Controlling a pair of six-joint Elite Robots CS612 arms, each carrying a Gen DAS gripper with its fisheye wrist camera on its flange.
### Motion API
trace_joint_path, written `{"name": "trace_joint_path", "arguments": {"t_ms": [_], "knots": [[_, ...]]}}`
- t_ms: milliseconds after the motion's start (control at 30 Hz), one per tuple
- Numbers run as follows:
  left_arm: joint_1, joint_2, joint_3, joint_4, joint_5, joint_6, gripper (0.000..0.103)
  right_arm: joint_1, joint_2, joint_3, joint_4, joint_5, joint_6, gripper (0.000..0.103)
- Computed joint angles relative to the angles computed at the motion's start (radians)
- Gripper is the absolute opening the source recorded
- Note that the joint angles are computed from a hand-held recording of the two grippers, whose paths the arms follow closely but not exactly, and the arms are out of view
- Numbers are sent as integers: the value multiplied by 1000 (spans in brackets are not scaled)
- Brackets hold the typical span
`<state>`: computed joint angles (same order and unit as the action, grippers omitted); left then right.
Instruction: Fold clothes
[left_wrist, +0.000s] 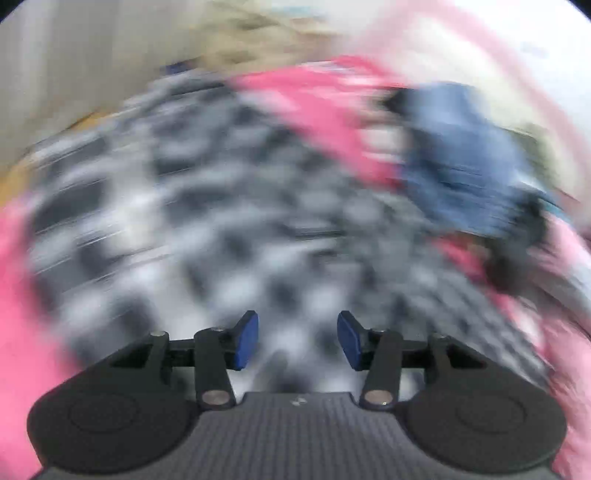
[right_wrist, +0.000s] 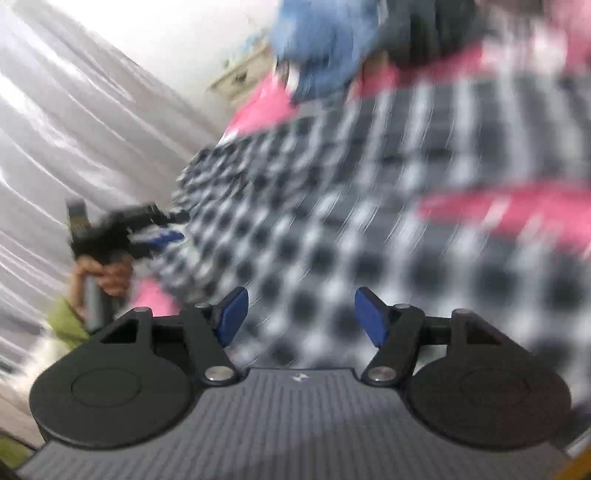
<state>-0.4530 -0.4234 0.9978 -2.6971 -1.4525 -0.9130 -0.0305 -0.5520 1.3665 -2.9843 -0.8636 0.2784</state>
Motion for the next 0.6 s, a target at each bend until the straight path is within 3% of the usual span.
{"name": "trace_joint_path", "arguments": {"t_ms": [100,167,233,367,433,600], "knots": [[21,-49,94,49,47,-202,49,-8,21,-30,197,121,136,64],[27,-61,121,78,85,-288,49,-17,22,-10,205,159,251,64],[32,-58,126,100,98,-333,49,-26,26,9,199,198,373,65],[39,-38,107,120,96,-414,48,-25,30,21,191,263,508,67],[37,-33,111,85,135,-447,49,-17,34,19,230,289,545,67],[33,-18,98,78,189,-491,47,3,31,16,279,231,597,67]]}}
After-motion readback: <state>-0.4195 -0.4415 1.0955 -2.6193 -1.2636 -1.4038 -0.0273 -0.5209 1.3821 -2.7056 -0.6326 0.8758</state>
